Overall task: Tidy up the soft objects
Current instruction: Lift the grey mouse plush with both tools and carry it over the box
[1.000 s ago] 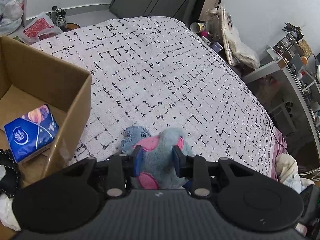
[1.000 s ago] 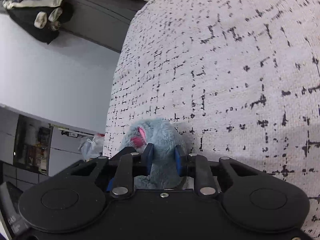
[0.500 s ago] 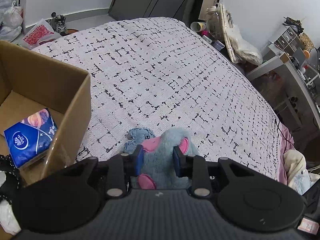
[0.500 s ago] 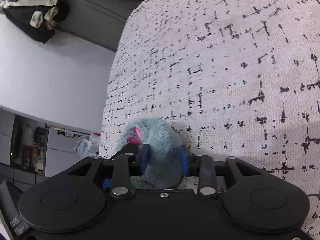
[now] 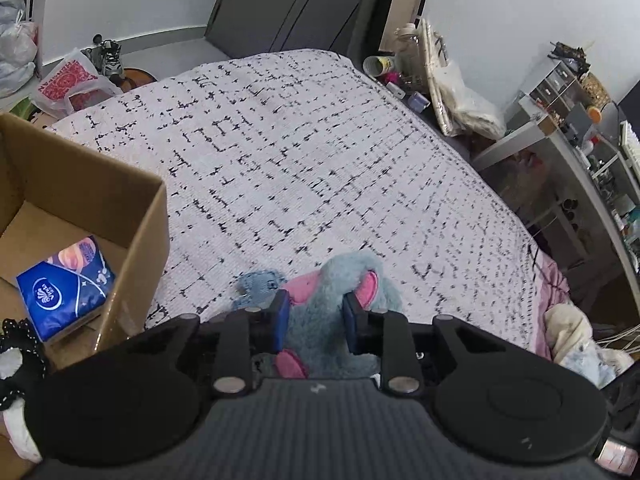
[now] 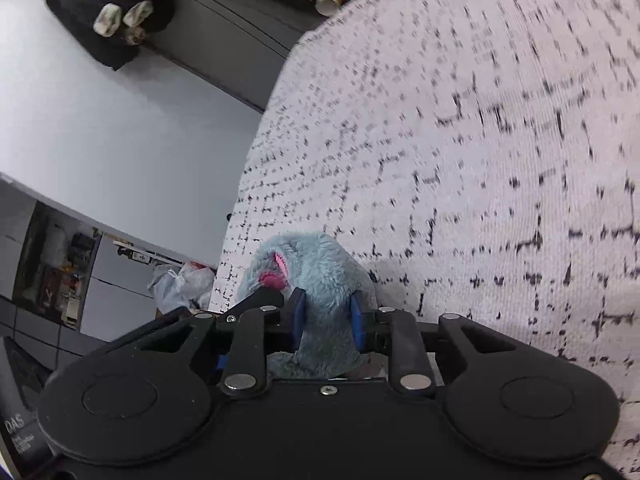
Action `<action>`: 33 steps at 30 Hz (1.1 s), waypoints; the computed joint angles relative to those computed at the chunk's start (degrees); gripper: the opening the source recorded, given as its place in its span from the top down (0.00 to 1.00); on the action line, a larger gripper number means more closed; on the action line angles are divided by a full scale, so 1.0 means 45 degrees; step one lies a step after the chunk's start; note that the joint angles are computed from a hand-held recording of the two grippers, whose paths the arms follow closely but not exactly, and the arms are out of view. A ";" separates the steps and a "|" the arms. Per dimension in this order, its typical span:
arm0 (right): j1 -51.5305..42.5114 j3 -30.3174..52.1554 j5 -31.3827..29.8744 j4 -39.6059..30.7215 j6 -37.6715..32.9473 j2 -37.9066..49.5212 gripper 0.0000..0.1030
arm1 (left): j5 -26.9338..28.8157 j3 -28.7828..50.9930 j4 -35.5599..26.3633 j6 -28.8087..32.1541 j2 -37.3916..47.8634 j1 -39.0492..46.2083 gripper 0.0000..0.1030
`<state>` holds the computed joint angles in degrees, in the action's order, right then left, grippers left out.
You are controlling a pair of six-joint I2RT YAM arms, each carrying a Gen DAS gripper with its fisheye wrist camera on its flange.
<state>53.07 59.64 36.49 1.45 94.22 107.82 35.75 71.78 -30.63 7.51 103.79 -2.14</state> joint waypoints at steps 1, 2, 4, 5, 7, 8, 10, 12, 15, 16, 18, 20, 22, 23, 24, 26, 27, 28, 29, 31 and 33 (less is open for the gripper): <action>0.0017 -0.0003 0.0054 -0.0027 -0.0036 -0.0090 0.77 | 0.0019 0.0038 -0.0065 -0.0015 -0.0090 0.0001 0.74; 0.0046 -0.0042 0.0123 -0.0016 -0.0052 -0.0220 0.77 | 0.0038 0.0052 -0.0115 -0.0010 -0.0222 0.0007 0.74; 0.0110 -0.0141 0.0307 0.0018 -0.0147 -0.0457 0.77 | 0.0156 0.0075 -0.0258 0.0012 -0.0459 0.0065 0.74; 0.0142 -0.0202 0.0393 0.0064 -0.0231 -0.0562 0.77 | 0.0224 0.0091 -0.0355 0.0010 -0.0574 0.0109 0.74; 0.0149 -0.0351 0.0439 0.0328 -0.0415 -0.0713 0.78 | 0.0296 0.0161 -0.0573 0.0026 -0.0763 0.0211 0.74; 0.0237 -0.0416 0.0494 0.0396 -0.0389 -0.0784 0.77 | 0.0301 0.0182 -0.0644 0.0011 -0.0830 0.0248 0.74; 0.0351 -0.0475 0.0557 0.0514 -0.0525 -0.0927 0.77 | 0.0320 0.0258 -0.0843 -0.0051 -0.0975 0.0372 0.75; 0.0447 -0.0477 0.0703 0.0796 -0.0791 -0.1012 0.77 | 0.0374 0.0339 -0.0994 -0.0078 -0.1130 0.0517 0.75; 0.0594 -0.0421 0.0964 0.1159 -0.1267 -0.1123 0.77 | 0.0560 0.0435 -0.1154 0.0015 -0.1467 0.0783 0.75; 0.0637 -0.0390 0.1024 0.1263 -0.1434 -0.1151 0.77 | 0.0618 0.0487 -0.1221 0.0055 -0.1540 0.0861 0.75; 0.0733 -0.0274 0.1108 0.1335 -0.1630 -0.1166 0.77 | 0.0737 0.0607 -0.1403 0.0101 -0.1666 0.1034 0.75; 0.0822 -0.0108 0.1141 0.1336 -0.1831 -0.1158 0.77 | 0.0833 0.0745 -0.1603 0.0141 -0.1730 0.1233 0.75; 0.0908 0.0104 0.1146 0.1344 -0.1996 -0.1083 0.77 | 0.0935 0.0824 -0.1766 0.0248 -0.1791 0.1436 0.75; 0.0950 0.0211 0.1136 0.1356 -0.2088 -0.1035 0.77 | 0.0995 0.0905 -0.1890 0.0321 -0.1788 0.1568 0.75; 0.0994 0.0344 0.1112 0.1369 -0.2209 -0.0977 0.77 | 0.1063 0.0996 -0.2038 0.0407 -0.1777 0.1712 0.75; 0.1052 0.0564 0.1031 0.1502 -0.2484 -0.0830 0.77 | 0.1211 0.1209 -0.2324 0.0625 -0.1711 0.2012 0.75; 0.1076 0.0685 0.0971 0.1624 -0.2670 -0.0731 0.77 | 0.1316 0.1331 -0.2490 0.0779 -0.1670 0.2222 0.75; 0.1100 0.0842 0.0928 0.1710 -0.2835 -0.0599 0.77 | 0.1392 0.1443 -0.2628 0.0888 -0.1632 0.2386 0.75; 0.1116 0.0956 0.0860 0.1859 -0.3037 -0.0482 0.77 | 0.1469 0.1585 -0.2777 0.1014 -0.1556 0.2577 0.75; 0.1155 0.1169 0.0713 0.2274 -0.3486 -0.0215 0.77 | 0.1589 0.1862 -0.3000 0.1170 -0.1365 0.2891 0.75; 0.1193 0.1356 0.0561 0.2686 -0.3913 0.0037 0.77 | 0.1750 0.2258 -0.3339 0.1339 -0.1073 0.3223 0.75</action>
<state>58.44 65.74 39.01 13.53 76.61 107.99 43.63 81.94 -45.66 13.53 98.96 12.36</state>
